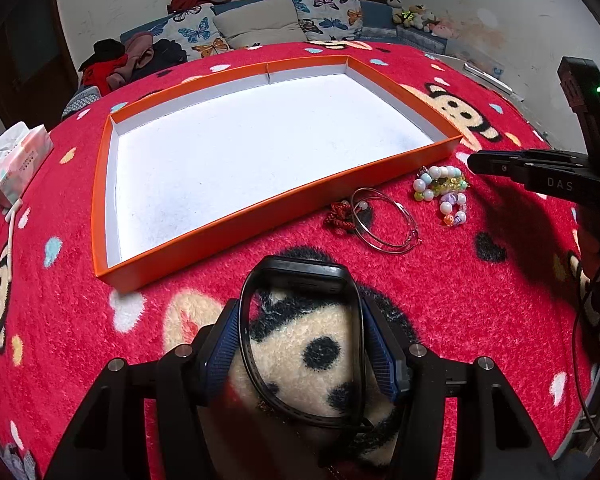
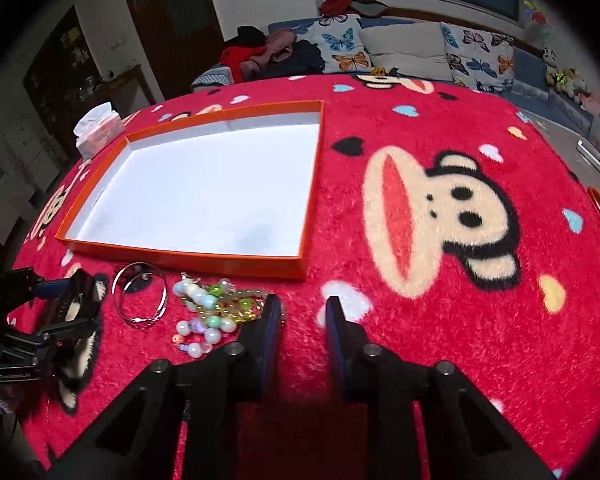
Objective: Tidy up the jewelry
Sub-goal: 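Grasp the pearl earring with the right tool while the left tool holds the watch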
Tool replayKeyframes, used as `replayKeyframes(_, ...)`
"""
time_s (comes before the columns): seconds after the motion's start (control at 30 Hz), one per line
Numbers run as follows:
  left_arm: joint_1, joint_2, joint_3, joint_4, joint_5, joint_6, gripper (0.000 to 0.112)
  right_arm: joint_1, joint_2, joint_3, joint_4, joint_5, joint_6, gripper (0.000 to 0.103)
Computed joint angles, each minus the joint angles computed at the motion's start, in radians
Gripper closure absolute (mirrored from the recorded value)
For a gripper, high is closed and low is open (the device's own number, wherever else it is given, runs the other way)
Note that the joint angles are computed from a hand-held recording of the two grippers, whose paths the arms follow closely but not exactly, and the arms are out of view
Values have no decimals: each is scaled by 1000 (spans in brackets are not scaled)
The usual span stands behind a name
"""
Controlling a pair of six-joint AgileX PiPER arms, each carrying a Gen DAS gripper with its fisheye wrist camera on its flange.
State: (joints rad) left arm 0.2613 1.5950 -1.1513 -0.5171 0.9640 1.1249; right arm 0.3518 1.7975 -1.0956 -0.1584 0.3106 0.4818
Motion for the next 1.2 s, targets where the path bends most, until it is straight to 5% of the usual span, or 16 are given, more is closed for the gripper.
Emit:
replayKeyframes(0.3,0,-7,11,-3,-8,9,50,8,39,-29,-8,-6,-15,82)
replayKeyframes(0.67,-7,-6,14,-3,-18,8,50,63,40,-5,-216,-22,145,88)
replayKeyframes(0.8,-6,-6,15,-3,-18,7,50,42,29,15,-113,-55,76,88)
replayKeyframes(1.1,-4,-1,8,-1,-15,3,50,52,-7,57,-241,-91,238,93)
replayKeyframes(1.2,0,-1,2,-5,-5,2,50,40,-40,88,-154,-123,166,93)
